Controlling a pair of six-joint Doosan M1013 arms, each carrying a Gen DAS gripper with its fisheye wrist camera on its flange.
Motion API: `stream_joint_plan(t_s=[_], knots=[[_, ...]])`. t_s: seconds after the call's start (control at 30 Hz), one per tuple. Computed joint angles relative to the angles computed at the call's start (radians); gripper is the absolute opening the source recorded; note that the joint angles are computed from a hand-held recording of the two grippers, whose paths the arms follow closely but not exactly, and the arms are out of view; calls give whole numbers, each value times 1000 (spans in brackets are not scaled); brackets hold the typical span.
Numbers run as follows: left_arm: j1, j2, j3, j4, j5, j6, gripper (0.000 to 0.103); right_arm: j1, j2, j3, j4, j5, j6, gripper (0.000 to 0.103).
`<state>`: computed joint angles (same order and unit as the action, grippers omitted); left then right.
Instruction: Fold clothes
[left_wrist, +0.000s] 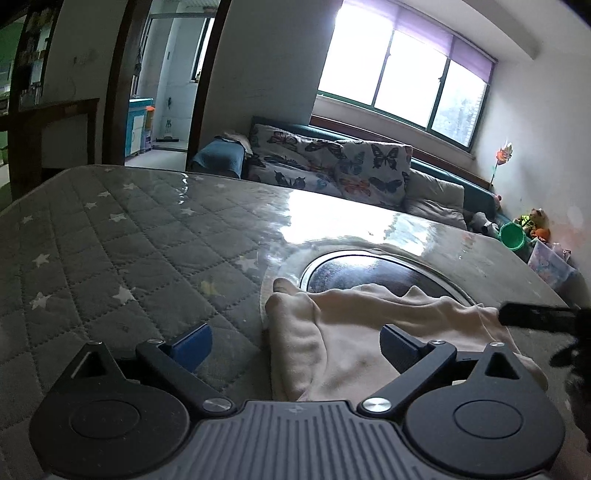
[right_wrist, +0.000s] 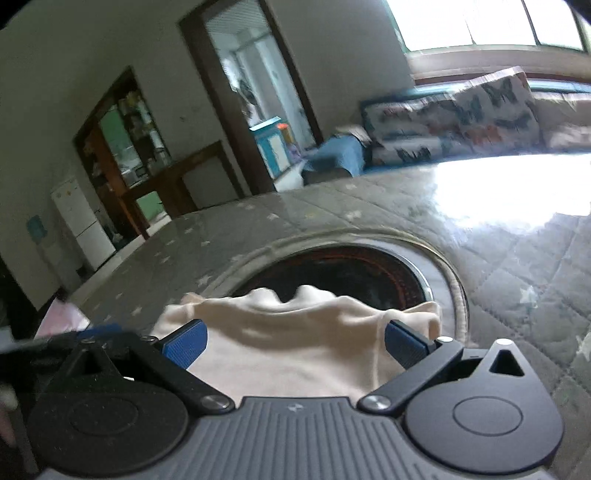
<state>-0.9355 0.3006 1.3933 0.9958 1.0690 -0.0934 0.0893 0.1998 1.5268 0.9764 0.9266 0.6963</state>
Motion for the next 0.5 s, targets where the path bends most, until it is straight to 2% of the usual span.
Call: stream_joint_plan(t_s=[0.17, 0.37, 0.5], knots=[[4, 8, -5, -27, -15, 43, 99, 9, 49, -41, -88, -17, 135, 103], [8, 10, -3, -55, -19, 58, 100, -10, 42, -35, -29, 9, 93, 103], [7, 10, -4, -57, -18, 53, 101, -21, 30, -23, -29, -5, 101, 103]])
